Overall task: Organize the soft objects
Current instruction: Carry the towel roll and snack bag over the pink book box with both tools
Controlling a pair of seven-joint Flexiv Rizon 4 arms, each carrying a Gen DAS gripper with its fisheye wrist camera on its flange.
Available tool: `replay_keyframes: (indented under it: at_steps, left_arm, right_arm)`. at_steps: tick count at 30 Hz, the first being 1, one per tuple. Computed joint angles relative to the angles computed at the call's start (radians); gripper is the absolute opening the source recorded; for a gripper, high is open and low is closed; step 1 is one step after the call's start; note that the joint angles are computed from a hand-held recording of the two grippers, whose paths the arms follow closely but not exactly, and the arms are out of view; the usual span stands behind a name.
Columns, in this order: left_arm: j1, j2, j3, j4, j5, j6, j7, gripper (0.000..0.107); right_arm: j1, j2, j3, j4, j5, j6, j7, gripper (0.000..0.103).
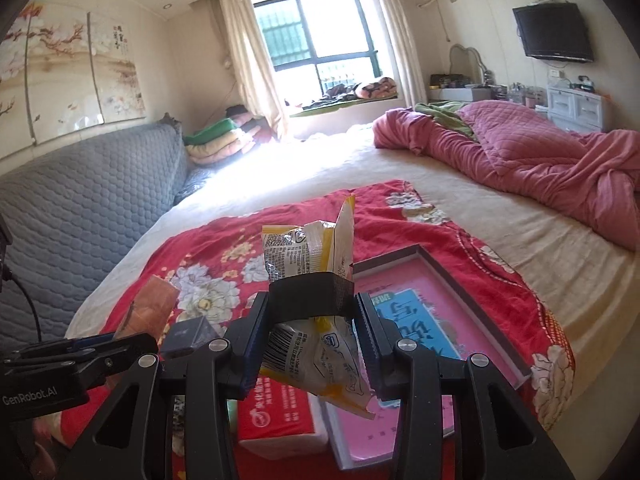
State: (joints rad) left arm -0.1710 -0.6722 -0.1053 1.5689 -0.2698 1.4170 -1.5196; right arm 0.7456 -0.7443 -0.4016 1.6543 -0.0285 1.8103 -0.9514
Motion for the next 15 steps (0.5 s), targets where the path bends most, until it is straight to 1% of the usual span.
replay_keyframes:
  at_steps: [1,3,6,9,13,15]
  left_arm:
    - [-0.012,-0.013,0.009,-0.024,0.005,-0.016,-0.003,0.042]
    - [-0.024,-0.036,0.011,-0.066,0.008,-0.053,-0.003,0.042]
    - [-0.053,-0.075,0.031,-0.136,0.028,-0.096,-0.013,0.042]
    - [-0.067,-0.114,0.029,-0.197,0.036,-0.127,-0.016,0.042]
    - [-0.087,-0.169,0.037,-0.286,0.051,-0.201,-0.022,0.042]
    - [-0.104,-0.198,0.056,-0.339,0.070,-0.243,-0.029,0.042]
  right_arm:
    - [-0.002,0.001,-0.007,0.005,0.005,0.002,0.001,0.043]
    - [0.015,-0.004,-0.046,0.015,0.021,0.000,0.009,0.043]
    - [0.015,-0.005,-0.068,0.029,0.045,0.005,0.022,0.043]
    - [0.017,-0.014,-0.092,0.035,0.058,0.004,0.030,0.043]
    - [0.011,-0.018,-0.105,0.045,0.064,-0.001,0.037,0.043]
    - [-0.006,-0.022,-0.095,0.042,0.060,-0.007,0.042,0.043]
